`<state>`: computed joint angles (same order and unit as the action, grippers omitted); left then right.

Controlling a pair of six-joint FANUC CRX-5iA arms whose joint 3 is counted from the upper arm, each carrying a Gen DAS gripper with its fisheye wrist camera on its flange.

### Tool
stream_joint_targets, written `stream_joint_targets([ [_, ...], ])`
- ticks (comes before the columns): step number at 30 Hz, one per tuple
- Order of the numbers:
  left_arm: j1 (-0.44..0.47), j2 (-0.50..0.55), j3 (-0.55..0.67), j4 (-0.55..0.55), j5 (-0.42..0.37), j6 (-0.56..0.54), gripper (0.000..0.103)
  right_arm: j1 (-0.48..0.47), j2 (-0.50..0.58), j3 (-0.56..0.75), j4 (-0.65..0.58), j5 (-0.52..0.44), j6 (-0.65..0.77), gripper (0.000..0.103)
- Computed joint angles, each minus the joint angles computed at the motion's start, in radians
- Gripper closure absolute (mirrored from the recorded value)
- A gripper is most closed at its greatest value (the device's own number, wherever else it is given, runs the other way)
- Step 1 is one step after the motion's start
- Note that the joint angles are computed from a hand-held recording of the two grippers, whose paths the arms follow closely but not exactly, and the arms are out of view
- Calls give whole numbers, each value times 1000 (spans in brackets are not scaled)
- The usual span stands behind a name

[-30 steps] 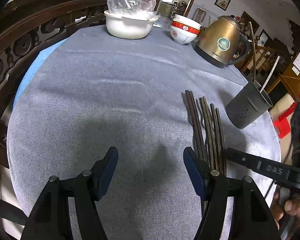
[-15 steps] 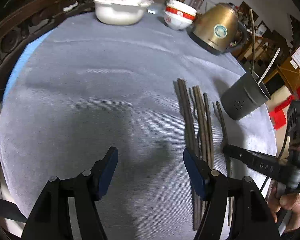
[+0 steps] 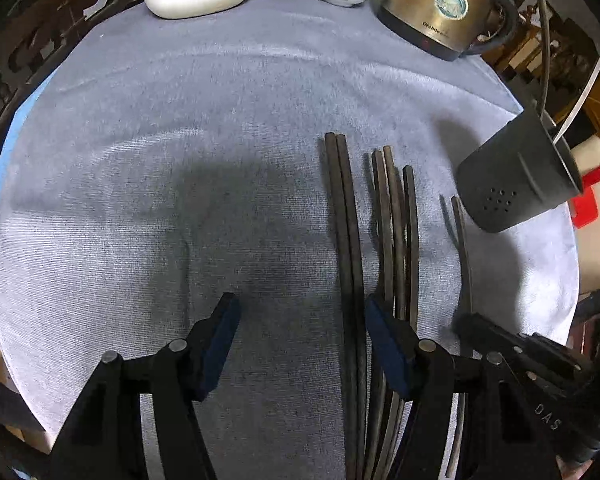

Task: Organize utensils
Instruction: 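Close the right tool on a chopstick while the left tool grasps another chopstick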

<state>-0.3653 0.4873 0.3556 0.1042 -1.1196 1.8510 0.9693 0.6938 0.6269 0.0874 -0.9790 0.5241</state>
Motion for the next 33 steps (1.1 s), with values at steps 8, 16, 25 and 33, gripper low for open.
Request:
stream_joint_targets([
  [8,8,-12,-3,-2,-55,21,38,-5,-28,-56,-20,74,3,95],
  [16,3,-10,8,-47,-92,49,40,-6,-46,-91,-17,98,-1,95],
  [25,9,56,99,-33,-182,-13,95,-8,10,16,-30,14,31,95],
  [33,32,118,167,13,-312,-162,95,-17,141,291,-82,-259,193,95],
])
